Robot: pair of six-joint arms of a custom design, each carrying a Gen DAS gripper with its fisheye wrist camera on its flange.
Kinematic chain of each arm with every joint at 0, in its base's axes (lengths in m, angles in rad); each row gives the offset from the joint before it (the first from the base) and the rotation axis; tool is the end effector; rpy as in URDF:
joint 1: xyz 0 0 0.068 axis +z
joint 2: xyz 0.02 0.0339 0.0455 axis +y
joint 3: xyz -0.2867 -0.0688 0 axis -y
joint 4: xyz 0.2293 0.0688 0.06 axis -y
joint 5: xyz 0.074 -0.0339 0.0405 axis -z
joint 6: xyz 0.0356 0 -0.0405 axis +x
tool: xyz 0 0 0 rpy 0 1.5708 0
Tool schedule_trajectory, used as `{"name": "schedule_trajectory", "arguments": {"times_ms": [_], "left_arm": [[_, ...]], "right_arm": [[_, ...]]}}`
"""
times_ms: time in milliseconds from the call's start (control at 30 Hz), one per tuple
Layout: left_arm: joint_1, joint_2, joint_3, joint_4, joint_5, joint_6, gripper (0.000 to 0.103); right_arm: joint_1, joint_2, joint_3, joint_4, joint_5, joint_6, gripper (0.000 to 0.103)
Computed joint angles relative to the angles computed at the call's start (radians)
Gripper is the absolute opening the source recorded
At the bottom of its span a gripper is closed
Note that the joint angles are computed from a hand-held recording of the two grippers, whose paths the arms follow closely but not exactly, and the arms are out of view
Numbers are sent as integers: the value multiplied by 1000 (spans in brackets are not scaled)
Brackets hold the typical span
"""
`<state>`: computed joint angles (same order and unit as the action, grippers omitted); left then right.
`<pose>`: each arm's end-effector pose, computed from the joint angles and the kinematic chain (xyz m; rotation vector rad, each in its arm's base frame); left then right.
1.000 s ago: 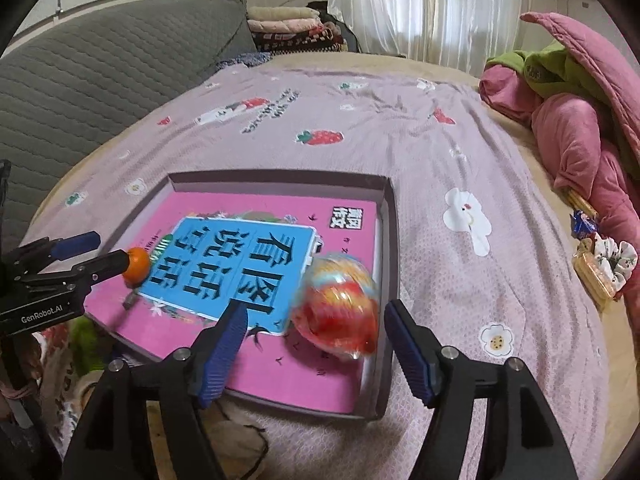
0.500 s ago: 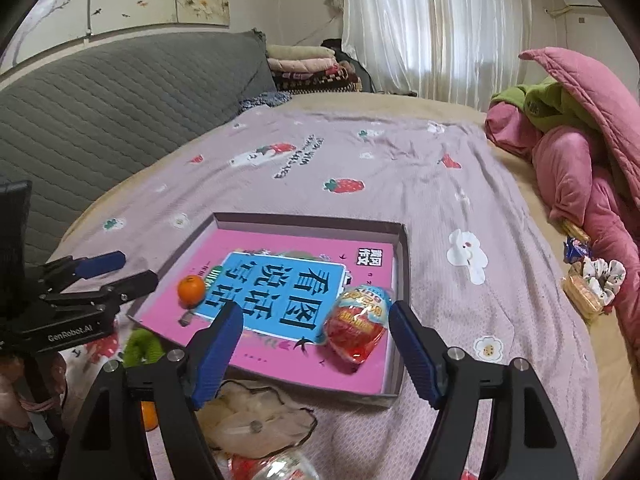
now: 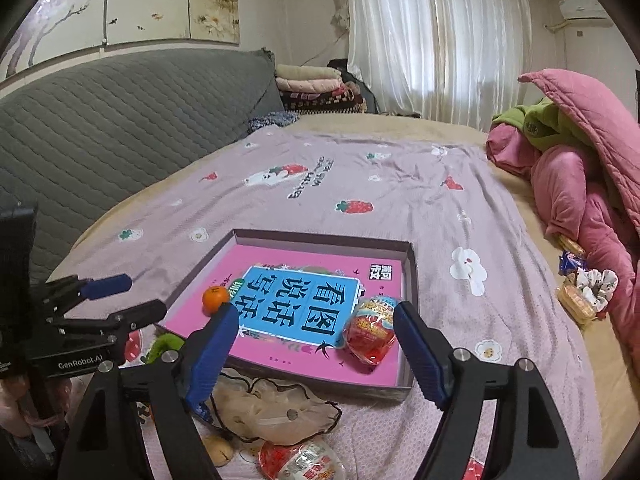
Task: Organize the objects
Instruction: 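Withdraw both open tools from the tray back toward the remaining items, then move left tool toward the second mandarin while right tool approaches the beige cloth bag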
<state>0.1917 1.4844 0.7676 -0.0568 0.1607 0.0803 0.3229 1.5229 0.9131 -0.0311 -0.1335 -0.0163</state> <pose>0.2815 0.0488 0.2175 -0.0508 2.3319 -0.0529 0.2984 0.1048 0.2524 -0.4485 2.1777 0.3170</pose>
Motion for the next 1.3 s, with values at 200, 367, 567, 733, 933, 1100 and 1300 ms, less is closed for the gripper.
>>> {"name": "schedule_trajectory", "arguments": {"times_ms": [200, 367, 567, 733, 933, 1100, 1300], "left_arm": [[-12, -74, -53, 19, -22, 0, 71], [-9, -120, -84, 10, -1, -12, 74], [-6, -169, -130, 16, 1, -13, 75], [-5, -179, -158, 20, -4, -8, 75], [1, -197, -203, 27, -4, 2, 75], [-10, -227, -243, 23, -20, 1, 75], [-18, -258, -285, 15, -26, 2, 75]], "right_arm": [[8, -55, -28, -7, 6, 12, 82], [21, -103, -66, 0, 20, 10, 87], [48, -155, -123, 12, 38, -2, 87], [70, -209, -179, 29, 56, -7, 88], [80, -273, -259, 53, 50, 18, 88], [111, -324, -343, 86, 67, 51, 88], [159, -338, -381, 95, 94, 67, 88]]}}
